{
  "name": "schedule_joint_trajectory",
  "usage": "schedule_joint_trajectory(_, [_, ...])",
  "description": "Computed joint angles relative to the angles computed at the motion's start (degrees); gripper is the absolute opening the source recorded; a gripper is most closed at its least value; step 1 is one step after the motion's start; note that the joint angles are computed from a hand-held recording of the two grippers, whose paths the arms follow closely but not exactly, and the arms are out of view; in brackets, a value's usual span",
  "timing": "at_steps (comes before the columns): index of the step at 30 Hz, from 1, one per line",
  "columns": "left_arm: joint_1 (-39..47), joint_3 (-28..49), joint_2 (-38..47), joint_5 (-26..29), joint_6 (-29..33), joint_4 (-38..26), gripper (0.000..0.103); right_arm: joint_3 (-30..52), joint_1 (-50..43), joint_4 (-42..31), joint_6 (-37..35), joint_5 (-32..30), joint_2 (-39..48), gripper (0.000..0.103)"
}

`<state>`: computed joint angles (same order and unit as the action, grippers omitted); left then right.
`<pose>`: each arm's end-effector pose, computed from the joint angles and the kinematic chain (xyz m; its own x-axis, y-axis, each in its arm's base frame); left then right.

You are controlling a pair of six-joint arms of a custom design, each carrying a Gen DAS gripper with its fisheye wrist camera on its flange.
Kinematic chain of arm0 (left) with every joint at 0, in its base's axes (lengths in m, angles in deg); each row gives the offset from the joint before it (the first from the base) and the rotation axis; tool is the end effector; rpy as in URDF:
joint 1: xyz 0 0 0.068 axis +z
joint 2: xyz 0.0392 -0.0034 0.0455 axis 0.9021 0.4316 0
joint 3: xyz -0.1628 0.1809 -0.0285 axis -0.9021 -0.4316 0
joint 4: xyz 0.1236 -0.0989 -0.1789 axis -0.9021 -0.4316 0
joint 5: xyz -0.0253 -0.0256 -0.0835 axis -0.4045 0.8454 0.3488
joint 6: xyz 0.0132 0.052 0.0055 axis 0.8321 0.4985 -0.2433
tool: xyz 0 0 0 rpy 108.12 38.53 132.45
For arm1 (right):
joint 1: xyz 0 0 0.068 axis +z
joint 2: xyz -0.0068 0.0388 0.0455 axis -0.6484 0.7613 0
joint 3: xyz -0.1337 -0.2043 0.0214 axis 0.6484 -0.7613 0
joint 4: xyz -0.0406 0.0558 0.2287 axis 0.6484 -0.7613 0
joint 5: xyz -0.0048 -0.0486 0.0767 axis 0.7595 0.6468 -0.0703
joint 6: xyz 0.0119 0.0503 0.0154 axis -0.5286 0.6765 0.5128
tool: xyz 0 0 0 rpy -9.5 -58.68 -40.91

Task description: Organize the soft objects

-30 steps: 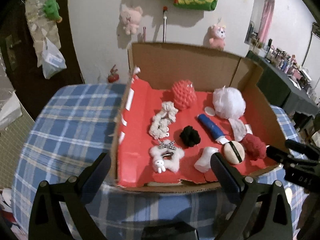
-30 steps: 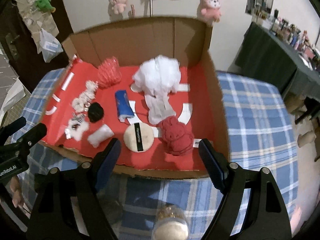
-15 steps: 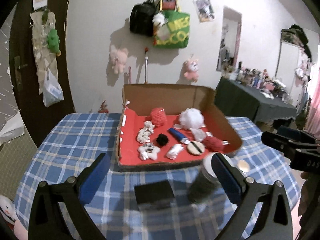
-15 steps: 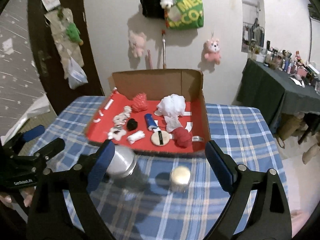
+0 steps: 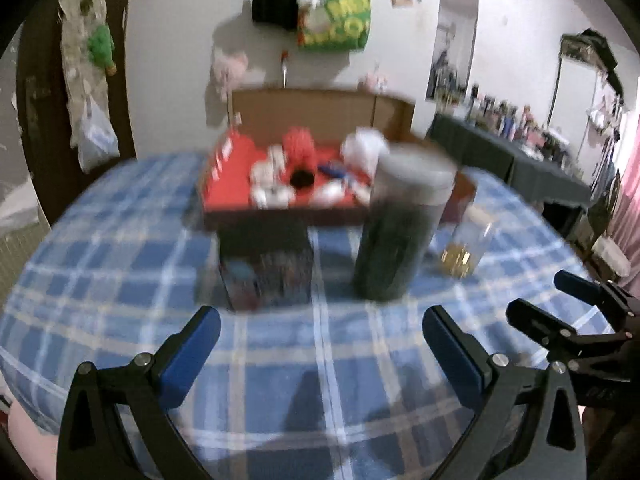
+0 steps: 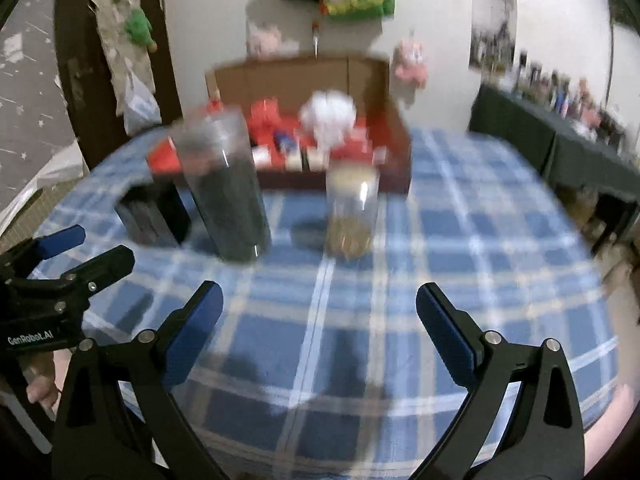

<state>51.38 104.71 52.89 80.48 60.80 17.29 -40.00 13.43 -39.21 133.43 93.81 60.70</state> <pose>0.1623 -0.0411 0.2117 -0.6442 0.1451 -0.7509 0.2926 0.9539 -0.0666 0.1394 0.1565 0.1971 -0.6664 0.0634 -0.7429 0.0018 0.9965 0.0835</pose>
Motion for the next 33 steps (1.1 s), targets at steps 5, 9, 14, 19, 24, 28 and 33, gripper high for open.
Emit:
schedule_joint_trajectory(5, [-2.3,-3.9,8.1,-3.8,-1.7,7.0,0.103,-4.0,-6.1,8.3,-1.7,-6.6,5.9,0.099])
schedule_joint_trajectory(9, [-2.8,-4.6,12.6,-5.1,-1.8,10.4,0.103,-4.3,-8.4,10.1,-2.4,-7.5,9.0,0.099])
schedule_joint_trajectory(14, [-4.9,-6.6,13.4,-8.4,-1.8,13.9,0.103,-4.3,-8.2,10.4,-2.4,-5.1,10.3,0.099])
schedule_joint_trajectory(19, [-4.5,-7.2,12.9,-8.1,-2.8,14.2,0.103,-4.7,-8.1,11.1,-2.0,-4.5,10.5,0.100])
schedule_joint_trajectory(24, [-4.4,-7.2,12.7,-7.9,-2.7,14.1,0.103,-4.5,-8.1,10.9,-2.0,-4.3,10.8,0.100])
schedule_joint_trajectory(28, [-4.2,-6.8,13.2,-7.7,-2.6,13.9,0.103,-4.5,-7.9,10.8,-1.9,-4.2,10.7,0.100])
schedule_joint_trajectory(33, [-3.8,-6.4,14.1,-7.5,-2.4,14.5,0.103,-4.5,-8.0,10.8,-1.9,-4.3,10.7,0.100])
